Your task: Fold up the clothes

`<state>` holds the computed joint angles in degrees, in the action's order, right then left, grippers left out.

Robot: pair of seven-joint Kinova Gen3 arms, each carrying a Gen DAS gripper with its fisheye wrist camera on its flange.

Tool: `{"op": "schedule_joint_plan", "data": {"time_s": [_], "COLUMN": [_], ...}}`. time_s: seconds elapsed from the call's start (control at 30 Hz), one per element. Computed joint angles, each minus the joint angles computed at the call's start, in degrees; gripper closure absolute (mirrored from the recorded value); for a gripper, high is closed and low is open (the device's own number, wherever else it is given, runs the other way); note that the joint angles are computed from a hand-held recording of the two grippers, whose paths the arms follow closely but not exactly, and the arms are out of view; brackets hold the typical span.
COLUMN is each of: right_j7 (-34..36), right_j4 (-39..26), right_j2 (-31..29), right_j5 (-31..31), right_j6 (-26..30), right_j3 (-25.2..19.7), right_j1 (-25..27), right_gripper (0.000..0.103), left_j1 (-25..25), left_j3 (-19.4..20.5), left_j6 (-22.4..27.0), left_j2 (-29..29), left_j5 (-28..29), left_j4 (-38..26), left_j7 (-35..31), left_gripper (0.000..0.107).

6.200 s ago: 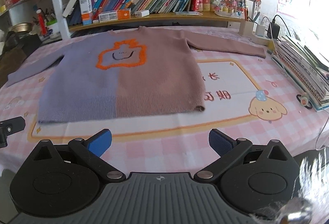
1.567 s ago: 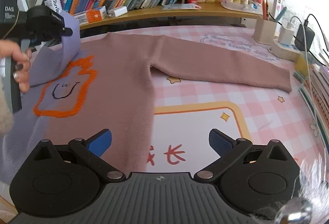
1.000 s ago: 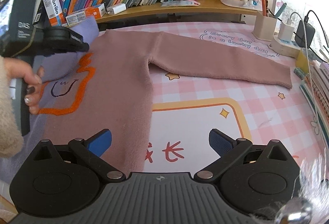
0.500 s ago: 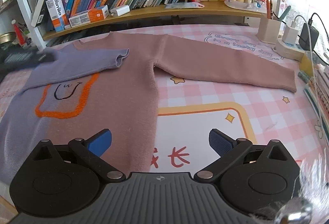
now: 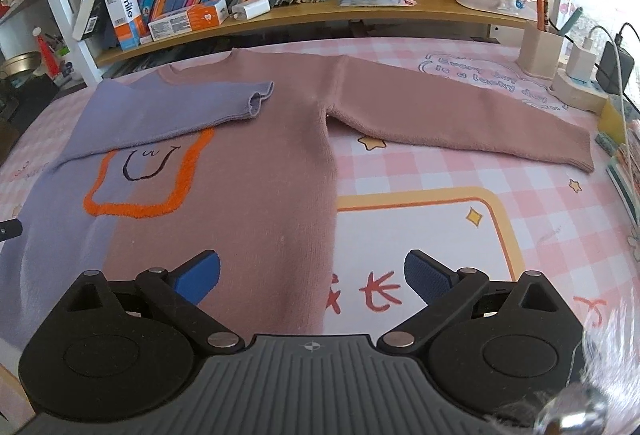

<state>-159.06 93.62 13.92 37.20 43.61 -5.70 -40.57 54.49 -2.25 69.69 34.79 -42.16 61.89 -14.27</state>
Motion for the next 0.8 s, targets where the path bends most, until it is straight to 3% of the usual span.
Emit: {"op": "schedule_joint_plan", "data": {"time_s": [0.37,0.57,0.8], "right_j7": [-6.6,-8.4,-9.4], "right_j4": [-2.5,-4.5,-6.2], "right_j2": [1.3,2.3,3.1], "right_j5": [1.7,1.1,-1.9], "right_j6": [7.6,11.1,13.2], "right_j3": [-0.5,-0.8,-0.7], "right_j1": [-3.4,-4.5,-4.1], "right_gripper": [0.006,0.024,0.057], "left_j1": [-4.0,-6.3,-7.3], "left_j3": [2.0,2.7,2.3], "left_j6": [-6.9,-11.7,-14.9], "left_j2": [-3.3,-5.1,-5.9], "left_j5": [3.8,5.8,6.7], "left_j4": [6.1,9.5,11.1], "left_j7": [-2.8,-3.7,-3.0], "left_gripper": [0.038,0.038,0.038]}}
